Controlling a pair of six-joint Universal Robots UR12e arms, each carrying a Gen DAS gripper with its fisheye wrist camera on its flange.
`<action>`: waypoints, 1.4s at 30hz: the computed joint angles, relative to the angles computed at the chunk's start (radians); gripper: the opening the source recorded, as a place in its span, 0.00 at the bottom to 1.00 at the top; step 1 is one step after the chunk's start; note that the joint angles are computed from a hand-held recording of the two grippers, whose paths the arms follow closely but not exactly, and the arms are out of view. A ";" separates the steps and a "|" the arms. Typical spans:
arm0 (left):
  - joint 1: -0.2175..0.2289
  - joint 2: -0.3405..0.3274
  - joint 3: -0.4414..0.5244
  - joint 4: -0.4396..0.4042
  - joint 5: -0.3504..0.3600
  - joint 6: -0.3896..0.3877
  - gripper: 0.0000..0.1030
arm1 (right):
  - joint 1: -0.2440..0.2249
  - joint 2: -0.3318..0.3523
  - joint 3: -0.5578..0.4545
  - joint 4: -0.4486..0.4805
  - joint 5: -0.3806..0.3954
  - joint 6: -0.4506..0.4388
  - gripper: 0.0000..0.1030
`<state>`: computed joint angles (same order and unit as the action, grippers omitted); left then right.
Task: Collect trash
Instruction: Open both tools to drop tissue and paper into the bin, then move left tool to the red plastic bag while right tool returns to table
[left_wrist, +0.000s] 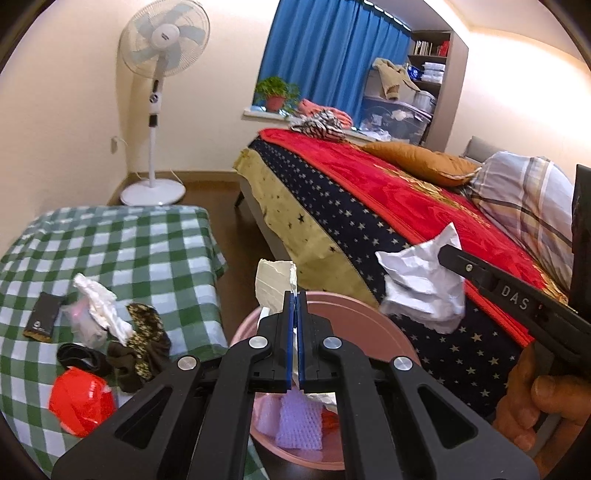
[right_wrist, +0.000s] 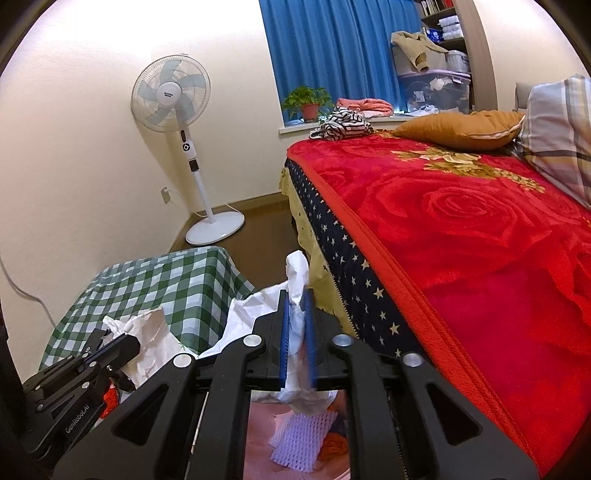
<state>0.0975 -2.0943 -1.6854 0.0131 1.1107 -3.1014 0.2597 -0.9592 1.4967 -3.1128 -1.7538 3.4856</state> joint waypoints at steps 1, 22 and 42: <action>0.001 0.000 0.003 -0.017 -0.007 -0.002 0.05 | 0.001 0.000 -0.001 0.006 -0.004 0.004 0.26; 0.120 0.117 -0.156 0.024 0.028 -0.032 0.23 | 0.021 -0.010 0.023 -0.062 0.046 -0.041 0.48; 0.174 0.059 -0.195 0.053 0.178 -0.118 0.41 | 0.071 0.080 -0.101 -0.018 0.223 -0.089 0.26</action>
